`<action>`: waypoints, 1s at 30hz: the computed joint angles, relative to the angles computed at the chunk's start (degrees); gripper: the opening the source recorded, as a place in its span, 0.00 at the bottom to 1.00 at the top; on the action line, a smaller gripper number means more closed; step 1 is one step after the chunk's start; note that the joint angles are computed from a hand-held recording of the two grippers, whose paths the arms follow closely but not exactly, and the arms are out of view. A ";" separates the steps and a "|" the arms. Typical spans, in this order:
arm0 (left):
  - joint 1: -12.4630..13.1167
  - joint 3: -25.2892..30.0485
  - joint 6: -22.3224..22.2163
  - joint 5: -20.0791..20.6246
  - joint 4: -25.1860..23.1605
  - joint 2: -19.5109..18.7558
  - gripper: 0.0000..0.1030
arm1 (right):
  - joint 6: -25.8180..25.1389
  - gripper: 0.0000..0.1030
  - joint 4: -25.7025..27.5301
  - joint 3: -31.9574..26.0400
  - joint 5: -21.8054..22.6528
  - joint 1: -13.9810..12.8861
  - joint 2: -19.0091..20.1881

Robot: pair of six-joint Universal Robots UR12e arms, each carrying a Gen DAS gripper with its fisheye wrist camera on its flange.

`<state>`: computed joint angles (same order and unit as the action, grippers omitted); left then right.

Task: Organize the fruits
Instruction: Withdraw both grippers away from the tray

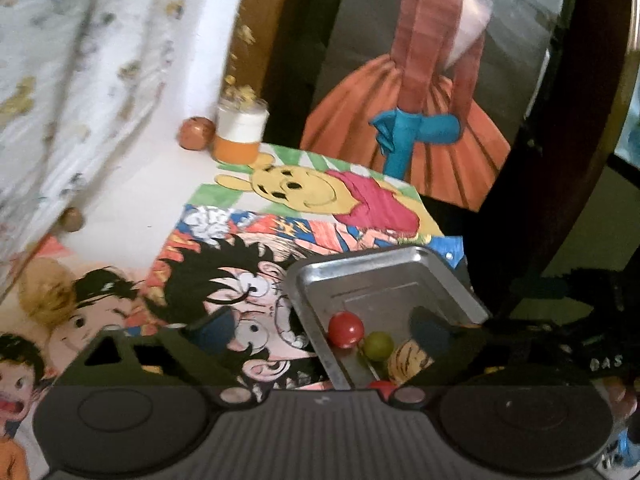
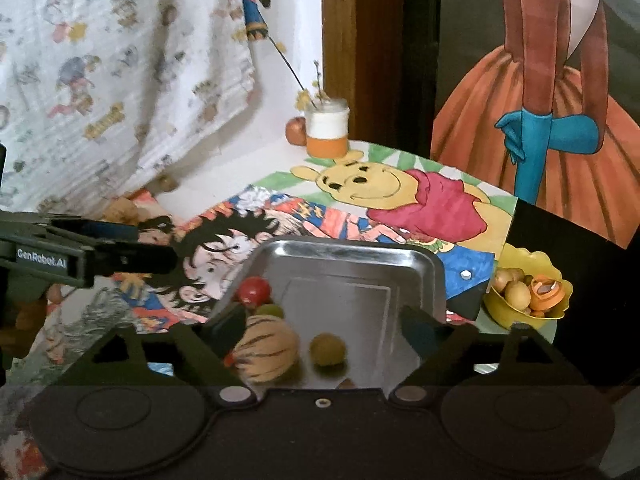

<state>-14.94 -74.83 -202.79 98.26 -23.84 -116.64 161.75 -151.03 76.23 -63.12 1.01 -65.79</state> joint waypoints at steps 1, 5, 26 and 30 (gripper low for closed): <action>-0.18 -0.81 -0.46 0.75 0.85 0.54 1.00 | 0.25 0.95 -0.36 0.91 0.31 -0.09 -0.67; -0.37 -4.92 -3.76 0.75 2.92 3.40 1.00 | -0.16 0.99 -0.36 4.38 0.90 -0.20 -3.35; -5.21 -18.03 -10.05 13.76 -3.70 13.44 1.00 | 0.58 0.99 1.50 17.98 -0.92 3.06 -13.12; -5.62 -19.87 -11.24 15.14 -4.41 14.98 1.00 | 5.18 0.99 0.41 19.72 -0.95 3.85 -13.81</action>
<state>-20.57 -94.69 -214.03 113.40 -28.25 -101.66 166.93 -150.62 95.94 -64.07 4.86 -79.60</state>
